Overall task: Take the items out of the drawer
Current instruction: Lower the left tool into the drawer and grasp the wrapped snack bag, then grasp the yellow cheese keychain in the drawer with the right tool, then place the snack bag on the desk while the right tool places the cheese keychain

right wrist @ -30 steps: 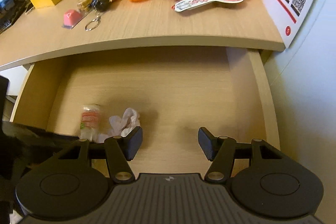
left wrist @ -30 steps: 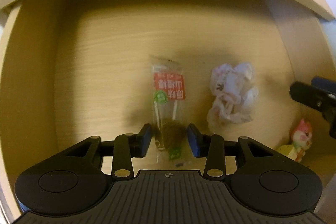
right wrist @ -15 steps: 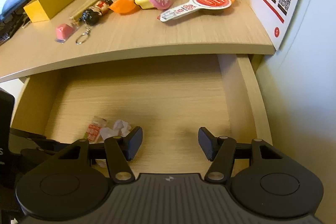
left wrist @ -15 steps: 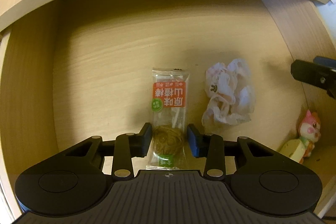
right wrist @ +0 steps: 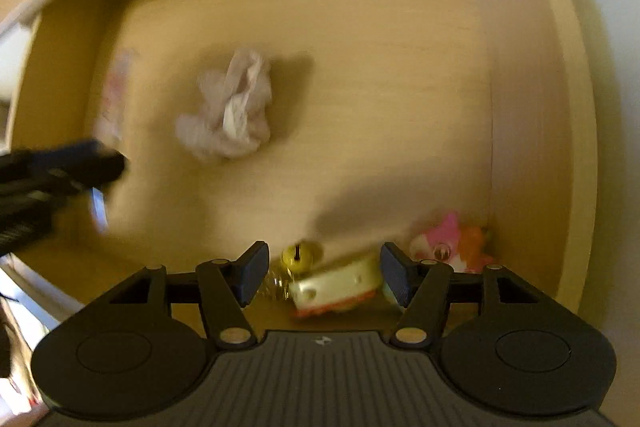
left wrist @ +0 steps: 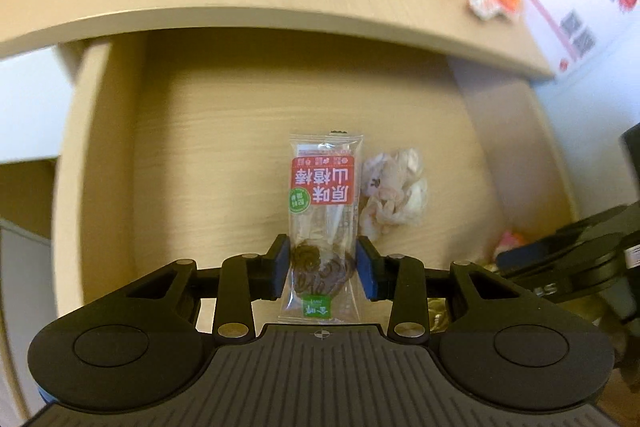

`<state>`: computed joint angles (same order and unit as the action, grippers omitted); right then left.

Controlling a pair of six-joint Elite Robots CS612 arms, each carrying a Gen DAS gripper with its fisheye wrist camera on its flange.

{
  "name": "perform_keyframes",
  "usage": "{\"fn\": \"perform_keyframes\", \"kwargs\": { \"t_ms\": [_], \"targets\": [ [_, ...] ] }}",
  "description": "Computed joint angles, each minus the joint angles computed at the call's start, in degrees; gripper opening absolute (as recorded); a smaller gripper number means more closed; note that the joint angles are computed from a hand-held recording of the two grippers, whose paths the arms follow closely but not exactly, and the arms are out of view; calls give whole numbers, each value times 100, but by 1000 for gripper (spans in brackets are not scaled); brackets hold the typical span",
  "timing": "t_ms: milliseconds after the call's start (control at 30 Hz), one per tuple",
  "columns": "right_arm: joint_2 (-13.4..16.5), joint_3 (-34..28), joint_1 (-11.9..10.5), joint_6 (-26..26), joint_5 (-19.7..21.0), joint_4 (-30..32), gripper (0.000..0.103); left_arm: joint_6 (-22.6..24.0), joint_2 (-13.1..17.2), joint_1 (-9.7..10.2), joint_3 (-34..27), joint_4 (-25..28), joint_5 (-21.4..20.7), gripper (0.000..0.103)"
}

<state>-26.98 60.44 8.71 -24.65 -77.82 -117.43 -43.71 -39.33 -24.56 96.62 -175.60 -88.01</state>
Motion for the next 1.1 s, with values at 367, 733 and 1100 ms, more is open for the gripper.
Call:
{"fn": "perform_keyframes", "kwargs": {
  "t_ms": [367, 733, 1100],
  "targets": [
    [219, -371, 261, -752, -910, 554, 71, -693, -132, -75, 327, -435, 119, 40],
    [-42, 169, 278, -951, -602, -641, 61, -309, -335, -131, 445, -233, 186, 40],
    [-610, 626, 18, 253, 1416, -2491, 61, 265, -578, -37, 382, -1348, 1284, 40]
  ]
}}
